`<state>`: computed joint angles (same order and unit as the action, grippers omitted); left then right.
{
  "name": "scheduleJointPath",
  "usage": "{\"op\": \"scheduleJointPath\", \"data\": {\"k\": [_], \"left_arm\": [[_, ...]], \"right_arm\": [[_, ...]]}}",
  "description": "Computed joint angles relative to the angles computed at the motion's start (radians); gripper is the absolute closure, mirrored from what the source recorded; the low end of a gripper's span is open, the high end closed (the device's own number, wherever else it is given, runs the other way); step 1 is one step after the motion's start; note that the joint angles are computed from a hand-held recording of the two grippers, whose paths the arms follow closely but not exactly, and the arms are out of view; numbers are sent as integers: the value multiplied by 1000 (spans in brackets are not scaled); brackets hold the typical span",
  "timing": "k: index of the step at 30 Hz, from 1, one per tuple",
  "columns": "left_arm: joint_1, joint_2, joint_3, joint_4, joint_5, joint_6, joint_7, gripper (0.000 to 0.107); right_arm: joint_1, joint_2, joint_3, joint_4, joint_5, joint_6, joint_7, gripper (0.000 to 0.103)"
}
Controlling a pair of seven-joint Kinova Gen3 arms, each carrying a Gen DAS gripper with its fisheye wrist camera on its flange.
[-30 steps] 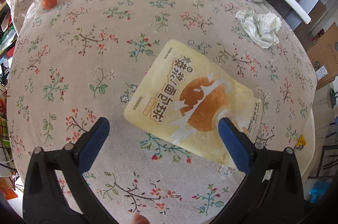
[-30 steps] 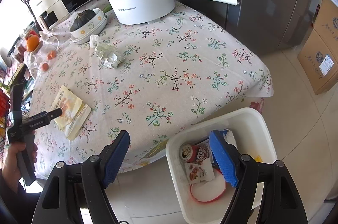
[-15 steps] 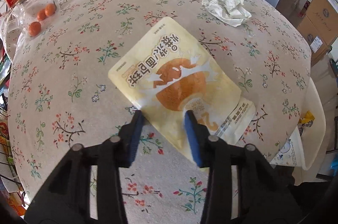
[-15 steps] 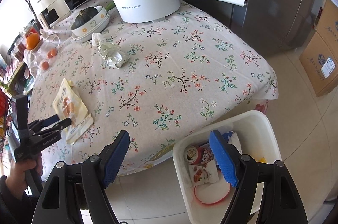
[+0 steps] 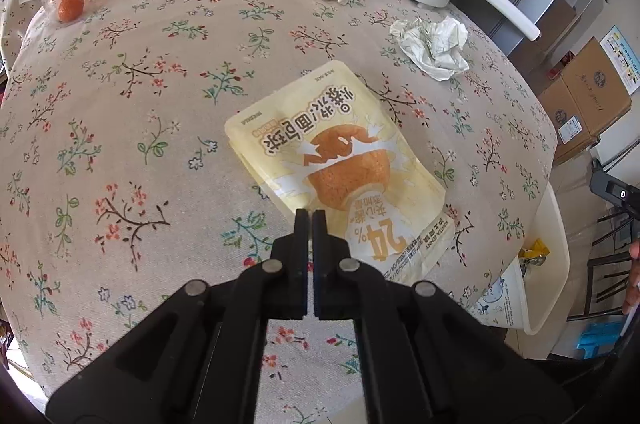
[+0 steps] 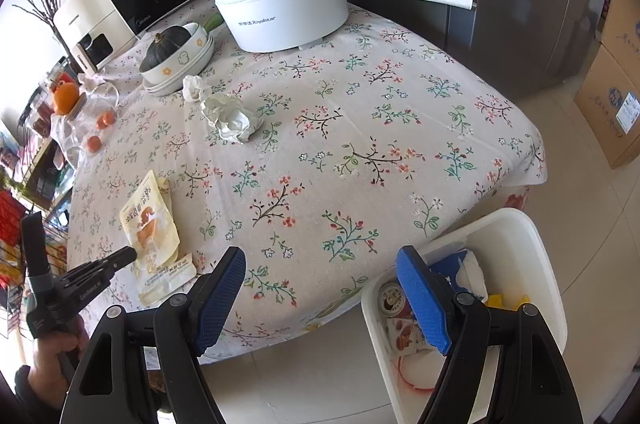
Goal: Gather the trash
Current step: 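Close the left tool on the yellow bread bag, then lift the bread bag with the left tool while the right tool grasps the crumpled tissue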
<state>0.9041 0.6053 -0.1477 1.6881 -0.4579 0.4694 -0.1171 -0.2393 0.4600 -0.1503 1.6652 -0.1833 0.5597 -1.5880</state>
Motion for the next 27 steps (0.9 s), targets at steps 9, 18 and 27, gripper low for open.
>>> {"op": "scheduleJointPath", "data": {"k": [9, 18, 27], "left_arm": [[-31, -83, 7, 120, -72, -134, 126, 106], [-213, 9, 215, -21, -68, 7, 287, 24], [36, 223, -88, -414, 180, 373, 120, 6]], "right_arm": [[-39, 40, -1, -61, 15, 19, -13, 24], [-36, 89, -5, -118, -8, 45, -44, 24], [-34, 104, 31, -149, 33, 68, -63, 24]]}}
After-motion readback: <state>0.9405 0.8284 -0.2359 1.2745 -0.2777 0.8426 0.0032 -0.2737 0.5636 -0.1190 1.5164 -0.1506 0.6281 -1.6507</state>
